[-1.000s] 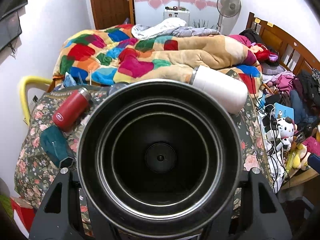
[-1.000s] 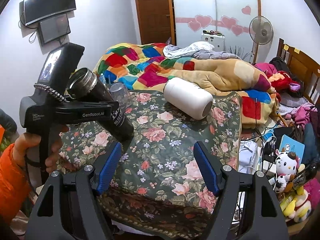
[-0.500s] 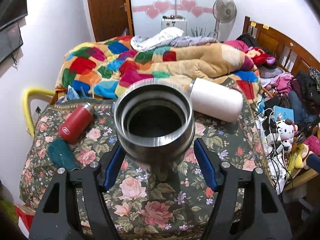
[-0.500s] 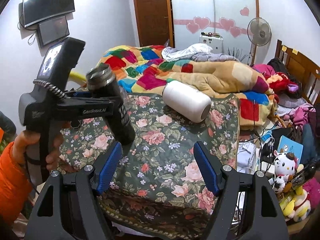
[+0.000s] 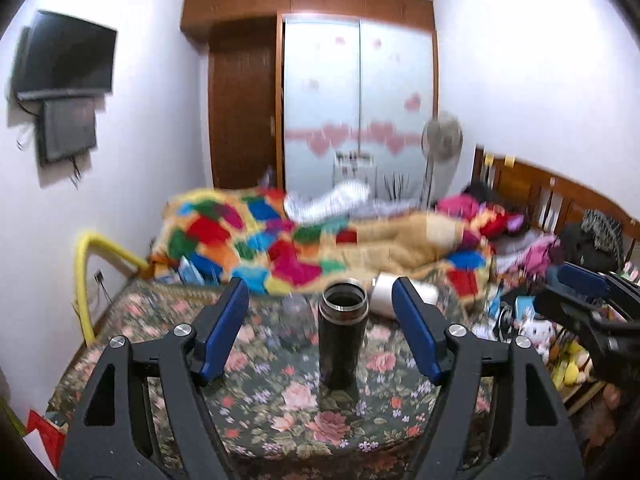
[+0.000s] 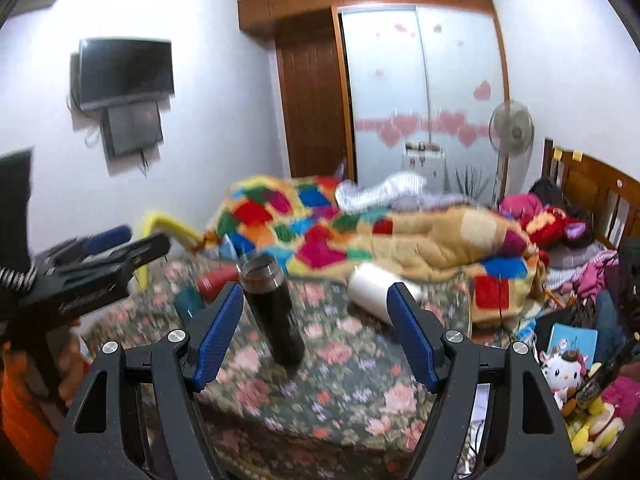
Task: Flip cup upright
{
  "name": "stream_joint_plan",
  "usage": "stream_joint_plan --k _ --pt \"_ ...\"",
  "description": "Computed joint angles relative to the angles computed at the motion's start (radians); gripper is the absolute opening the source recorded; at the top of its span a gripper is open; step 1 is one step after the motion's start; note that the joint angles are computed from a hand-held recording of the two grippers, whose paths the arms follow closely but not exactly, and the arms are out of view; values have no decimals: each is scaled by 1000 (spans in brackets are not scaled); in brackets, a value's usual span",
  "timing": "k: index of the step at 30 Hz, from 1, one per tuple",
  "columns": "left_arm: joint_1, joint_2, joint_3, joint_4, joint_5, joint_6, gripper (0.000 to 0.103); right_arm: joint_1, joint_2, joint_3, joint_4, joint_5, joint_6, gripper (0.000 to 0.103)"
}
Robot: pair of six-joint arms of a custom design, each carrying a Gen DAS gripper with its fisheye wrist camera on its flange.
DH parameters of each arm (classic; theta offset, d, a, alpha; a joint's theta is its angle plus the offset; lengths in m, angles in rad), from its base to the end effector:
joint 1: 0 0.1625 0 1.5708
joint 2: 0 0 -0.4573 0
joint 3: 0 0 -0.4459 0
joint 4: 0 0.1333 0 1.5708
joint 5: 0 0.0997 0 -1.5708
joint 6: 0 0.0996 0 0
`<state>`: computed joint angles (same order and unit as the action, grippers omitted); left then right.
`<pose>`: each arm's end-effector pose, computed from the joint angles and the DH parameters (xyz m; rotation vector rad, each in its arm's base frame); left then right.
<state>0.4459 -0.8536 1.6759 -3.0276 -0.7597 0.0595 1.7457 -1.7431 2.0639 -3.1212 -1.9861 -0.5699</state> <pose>-0.5655 -0.4981 0.1843 1.0901 2.2443 -1.2375 0.1724 -0.4407 0.5359 0.4838 -2.1167 1.3982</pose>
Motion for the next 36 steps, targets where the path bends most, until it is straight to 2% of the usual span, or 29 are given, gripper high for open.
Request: stream_joint_plan --k 7,10,13,14,18,21,36 --pt "-82 -71 124 -292 51 122 87 75 -22 38 -131 30 -24 72" --pt "-106 -84 157 -378 69 161 94 107 -23 60 -200 23 -51 76" --pt "-127 -77 169 -435 110 188 100 134 -16 82 -282 2 -85 86" --pt "-130 -79 173 -439 116 185 103 138 -16 88 -300 0 -91 89" --pt "-133 -90 189 -422 125 145 103 154 8 101 -391 -26 -135 103" --pt "-135 -100 202 -411 133 123 103 163 32 102 -457 -54 -176 103" --pt "-152 -105 222 -387 157 86 103 155 -11 132 -404 -44 -142 103"
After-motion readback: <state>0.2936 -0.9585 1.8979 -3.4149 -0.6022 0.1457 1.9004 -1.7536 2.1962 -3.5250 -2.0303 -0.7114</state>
